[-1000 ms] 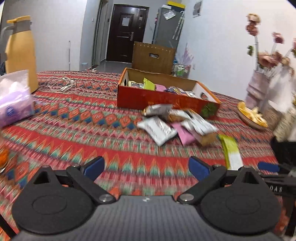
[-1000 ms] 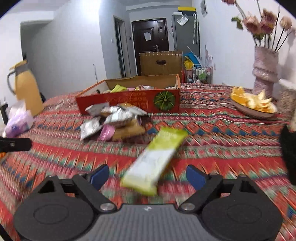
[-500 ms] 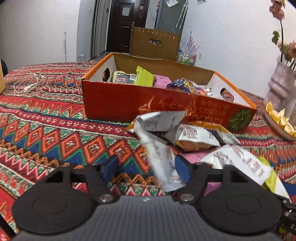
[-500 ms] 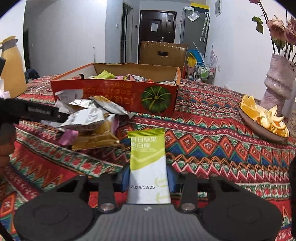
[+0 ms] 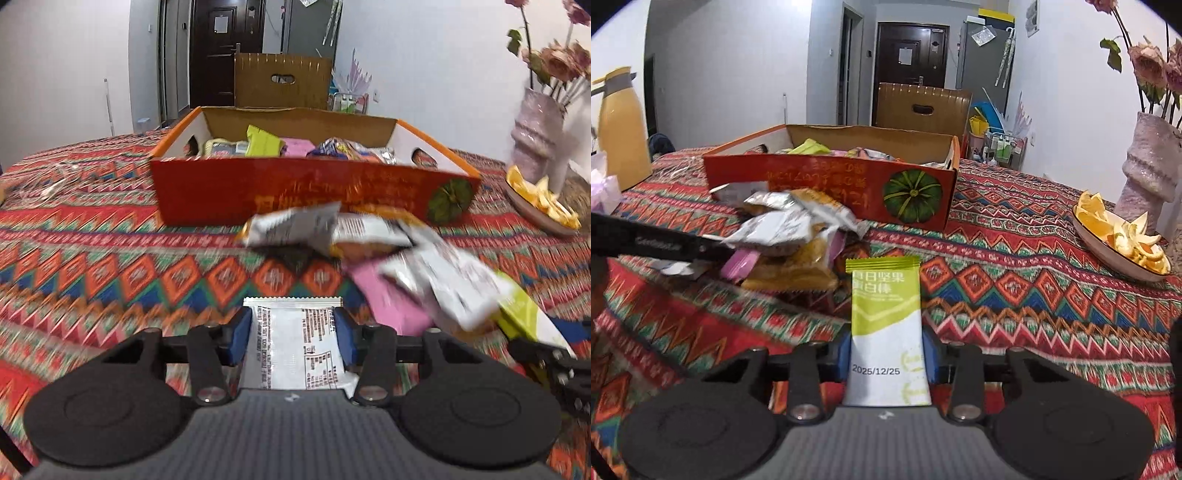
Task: Organize snacks
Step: 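Grasp a white packet with the left tool while the right tool grasps a yellow-white bar, then carry the white packet and yellow-white bar into the box and open both tools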
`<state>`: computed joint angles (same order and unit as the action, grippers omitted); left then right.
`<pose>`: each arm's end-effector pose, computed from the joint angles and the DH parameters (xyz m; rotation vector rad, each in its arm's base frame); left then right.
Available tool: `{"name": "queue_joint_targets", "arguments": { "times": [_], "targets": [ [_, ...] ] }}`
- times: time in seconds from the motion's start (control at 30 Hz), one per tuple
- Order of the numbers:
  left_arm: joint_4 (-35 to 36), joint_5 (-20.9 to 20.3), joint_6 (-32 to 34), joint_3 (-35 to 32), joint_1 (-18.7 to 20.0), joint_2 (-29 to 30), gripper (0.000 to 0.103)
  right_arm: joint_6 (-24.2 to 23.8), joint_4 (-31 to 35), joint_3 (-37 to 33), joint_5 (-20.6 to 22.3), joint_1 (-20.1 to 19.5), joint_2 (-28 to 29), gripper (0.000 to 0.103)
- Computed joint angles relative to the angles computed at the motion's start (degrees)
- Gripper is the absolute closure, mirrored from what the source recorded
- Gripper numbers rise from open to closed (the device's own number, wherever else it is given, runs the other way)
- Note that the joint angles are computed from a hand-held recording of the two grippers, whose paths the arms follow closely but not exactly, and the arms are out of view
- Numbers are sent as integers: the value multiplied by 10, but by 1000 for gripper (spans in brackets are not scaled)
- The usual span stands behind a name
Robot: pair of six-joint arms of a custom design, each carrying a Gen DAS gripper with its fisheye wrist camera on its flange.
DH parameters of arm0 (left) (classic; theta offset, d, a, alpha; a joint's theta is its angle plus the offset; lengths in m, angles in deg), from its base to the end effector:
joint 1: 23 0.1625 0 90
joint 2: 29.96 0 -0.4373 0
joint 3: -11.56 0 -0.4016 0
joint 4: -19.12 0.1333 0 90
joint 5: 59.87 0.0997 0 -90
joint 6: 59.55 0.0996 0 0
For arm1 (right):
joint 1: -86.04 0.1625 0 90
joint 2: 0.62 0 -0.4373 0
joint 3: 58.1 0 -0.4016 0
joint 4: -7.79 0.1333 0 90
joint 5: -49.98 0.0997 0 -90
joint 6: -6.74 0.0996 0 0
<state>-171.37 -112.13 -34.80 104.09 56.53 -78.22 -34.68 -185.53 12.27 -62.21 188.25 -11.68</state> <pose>0.0639 -0.7233 0.2475 0.2794 2.1922 -1.0599 0.2564 -0.7323 -0.0960 0.9349 -2.2813 0.8396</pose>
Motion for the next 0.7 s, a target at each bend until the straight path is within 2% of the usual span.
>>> {"name": "queue_joint_targets", "arguments": {
  "times": [0.17, 0.33, 0.57, 0.7],
  "targets": [
    [-37, -8, -55, 155, -17, -96, 56, 29, -48, 116, 10, 4, -49, 67],
    [-75, 8, -90, 274, -46, -174, 56, 55, -120, 219, 18, 13, -81, 68],
    [-140, 30, -84, 354, -80, -229, 56, 61, -214, 315, 24, 28, -112, 68],
    [-168, 24, -76, 379, -94, -249, 56, 63, -245, 341, 32, 35, -128, 68]
  ]
}}
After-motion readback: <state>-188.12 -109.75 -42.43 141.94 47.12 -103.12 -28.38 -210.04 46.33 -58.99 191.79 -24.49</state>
